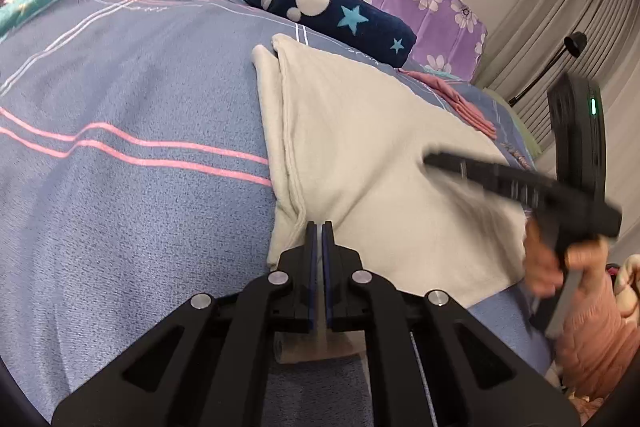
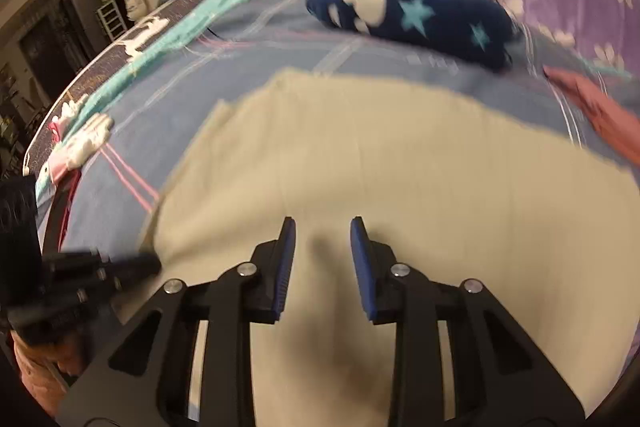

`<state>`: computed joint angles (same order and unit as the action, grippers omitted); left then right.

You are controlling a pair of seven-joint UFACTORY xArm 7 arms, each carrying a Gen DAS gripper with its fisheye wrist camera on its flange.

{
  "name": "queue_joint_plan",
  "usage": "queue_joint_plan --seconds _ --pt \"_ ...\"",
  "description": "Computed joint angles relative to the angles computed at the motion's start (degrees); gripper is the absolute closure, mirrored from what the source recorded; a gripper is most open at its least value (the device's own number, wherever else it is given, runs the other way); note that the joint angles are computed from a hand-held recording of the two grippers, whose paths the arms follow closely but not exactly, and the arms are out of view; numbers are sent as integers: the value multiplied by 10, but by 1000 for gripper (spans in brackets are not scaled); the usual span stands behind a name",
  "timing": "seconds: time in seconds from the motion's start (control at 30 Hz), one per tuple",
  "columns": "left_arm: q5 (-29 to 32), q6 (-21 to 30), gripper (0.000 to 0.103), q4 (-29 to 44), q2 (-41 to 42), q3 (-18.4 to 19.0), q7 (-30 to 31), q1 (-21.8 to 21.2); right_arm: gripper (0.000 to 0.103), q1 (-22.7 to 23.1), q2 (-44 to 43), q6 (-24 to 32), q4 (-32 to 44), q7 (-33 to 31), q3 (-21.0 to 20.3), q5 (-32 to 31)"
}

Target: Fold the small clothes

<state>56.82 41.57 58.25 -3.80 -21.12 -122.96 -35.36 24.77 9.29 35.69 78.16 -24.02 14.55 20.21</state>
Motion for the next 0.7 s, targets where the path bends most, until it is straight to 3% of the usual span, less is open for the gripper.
queue_joint_plan --seconds 0.13,0.27,0.43,0.57,0.7 --pt "26 86 92 19 -8 -18 -9 -14 72 -1 -39 -64 -80 -49 3 18" --pt "5 174 69 31 -21 -28 2 -22 67 0 -33 -47 -69 -44 0 29" --pt "-49 64 61 -9 -23 -4 24 0 64 4 -41 -77 -88 -56 2 33" --pt "-59 84 61 -1 -20 -13 35 3 62 7 -63 -51 -89 -62 -11 85" --pt "-53 108 62 7 -17 -17 32 -2 62 32 -139 -94 -170 -210 10 120"
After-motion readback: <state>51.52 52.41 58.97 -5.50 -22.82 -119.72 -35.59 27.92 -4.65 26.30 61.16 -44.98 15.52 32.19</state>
